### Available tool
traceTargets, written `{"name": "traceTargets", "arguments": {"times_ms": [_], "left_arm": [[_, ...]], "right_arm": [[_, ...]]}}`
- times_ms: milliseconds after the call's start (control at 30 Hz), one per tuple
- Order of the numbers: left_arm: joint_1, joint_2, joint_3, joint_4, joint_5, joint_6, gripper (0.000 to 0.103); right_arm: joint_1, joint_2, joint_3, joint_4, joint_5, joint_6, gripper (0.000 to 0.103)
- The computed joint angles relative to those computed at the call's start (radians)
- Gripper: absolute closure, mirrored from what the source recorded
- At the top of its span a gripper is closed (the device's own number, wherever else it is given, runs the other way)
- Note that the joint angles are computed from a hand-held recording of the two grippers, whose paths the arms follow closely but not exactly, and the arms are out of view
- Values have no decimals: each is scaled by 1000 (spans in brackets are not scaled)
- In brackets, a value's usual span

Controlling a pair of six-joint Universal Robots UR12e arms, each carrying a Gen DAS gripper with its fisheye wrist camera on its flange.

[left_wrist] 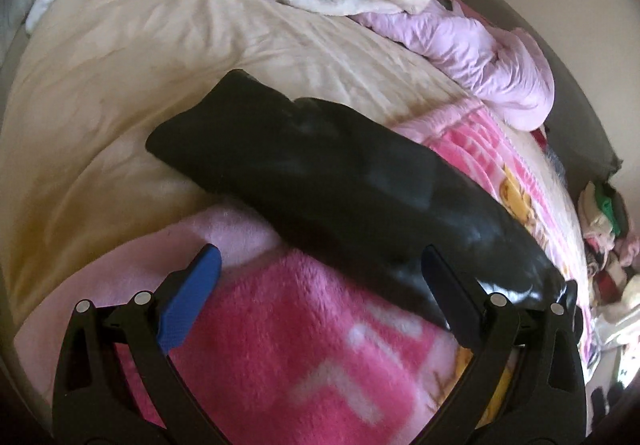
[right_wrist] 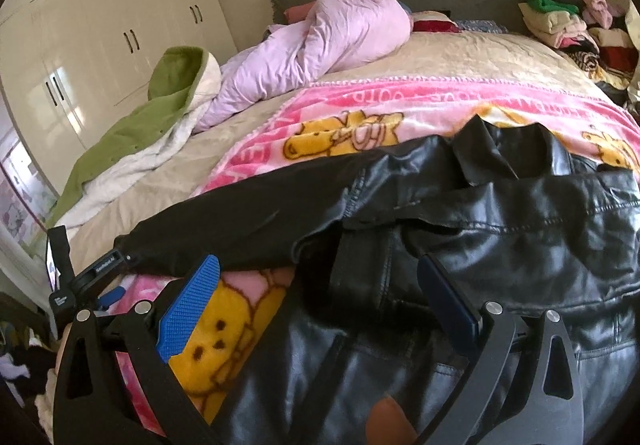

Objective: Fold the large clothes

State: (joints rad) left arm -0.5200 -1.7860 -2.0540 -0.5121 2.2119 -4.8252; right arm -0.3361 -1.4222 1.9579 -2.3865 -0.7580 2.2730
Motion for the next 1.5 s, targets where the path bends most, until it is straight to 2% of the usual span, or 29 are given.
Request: {"name": "traceTargets", "arguments": {"times_ms": [200,300,333,400,433,533,567,667,867,1067,1233,1500], "left_arm": [[21,-3,4,-23,21,0,9],[33,0,-10,18,23,2,10],[36,0,-19,52,31,7,16],[42,5,-21,34,43,-23,43],[45,7,-20,18,45,-34,63],[52,12,-39,97,39,9,81],[48,13,-38,105,55,25,88],[28,17,-30,161,104,87,100],[-25,13,31,257,211,277,102],[-76,-27,141,355,297,477,102],[-105,-73,232,440,318,625,102],[-135,-154,353,542,311,784,102]], "right_arm": [[-22,1,-2,6,-5,15,4],[-38,0,-5,15,3,23,4],[-43,-1,-4,8,2,26,4],[-52,-4,0,-7,5,35,4],[-58,-5,-1,-7,6,40,4],[-71,-7,-3,-4,15,47,4],[-77,-9,-2,-4,17,47,4],[-89,-13,0,-11,21,51,4],[-123,-20,-4,-14,46,69,4],[-164,-25,-8,-6,80,74,4],[-201,-26,-14,-9,109,93,4],[-244,-6,-32,-13,136,126,4]]}}
